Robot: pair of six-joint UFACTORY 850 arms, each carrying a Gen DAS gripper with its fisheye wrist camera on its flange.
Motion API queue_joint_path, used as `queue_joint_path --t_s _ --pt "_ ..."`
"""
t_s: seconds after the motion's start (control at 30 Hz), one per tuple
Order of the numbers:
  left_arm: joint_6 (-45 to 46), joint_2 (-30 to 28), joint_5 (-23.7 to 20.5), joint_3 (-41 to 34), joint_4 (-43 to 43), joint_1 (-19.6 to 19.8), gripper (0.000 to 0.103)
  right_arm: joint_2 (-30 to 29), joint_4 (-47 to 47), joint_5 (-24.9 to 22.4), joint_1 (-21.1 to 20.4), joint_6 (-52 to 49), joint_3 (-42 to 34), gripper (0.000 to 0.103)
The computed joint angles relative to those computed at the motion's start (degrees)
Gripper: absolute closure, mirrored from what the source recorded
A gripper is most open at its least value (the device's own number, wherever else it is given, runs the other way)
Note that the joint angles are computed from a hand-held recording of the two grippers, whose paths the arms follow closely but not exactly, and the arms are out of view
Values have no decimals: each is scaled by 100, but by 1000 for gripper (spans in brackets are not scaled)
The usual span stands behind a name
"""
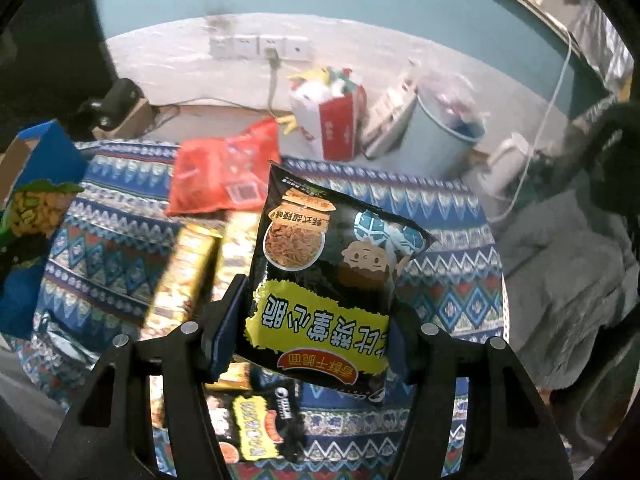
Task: Organize snacks
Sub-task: 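Carry both bags into the cardboard box and open both tools to release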
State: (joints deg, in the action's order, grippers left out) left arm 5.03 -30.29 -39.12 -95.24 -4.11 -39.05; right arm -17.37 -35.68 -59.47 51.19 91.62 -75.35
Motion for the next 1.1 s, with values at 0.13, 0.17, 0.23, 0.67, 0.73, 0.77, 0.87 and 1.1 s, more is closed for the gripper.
queue_joint_path --t_s 0.13,0.17,0.23,0.67,0.73,0.77,0.87,1.1 --pt "-138 165 181 139 258 8 38 -59 -110 0 51 -99 -219 42" --pt "-138 205 211 172 265 17 38 -102 -146 -22 67 -132 -305 42" --pt "-50 258 223 198 145 65 38 -176 -211 -31 84 -208 -450 42" --pt "47 617 426 570 -34 415 38 -760 -219 241 76 -818 -1472 42" --pt "58 666 452 630 -91 499 38 -894 -220 236 81 -957 -1698 42" --pt "75 695 461 664 -141 555 38 -957 -210 249 81 -1017 -1801 42" --pt "197 733 399 701 -396 716 38 -1194 -162 272 90 -1255 -2178 42" --pt "860 930 328 871 -1462 1070 39 -1845 67 277 90 -1926 -3155 42"
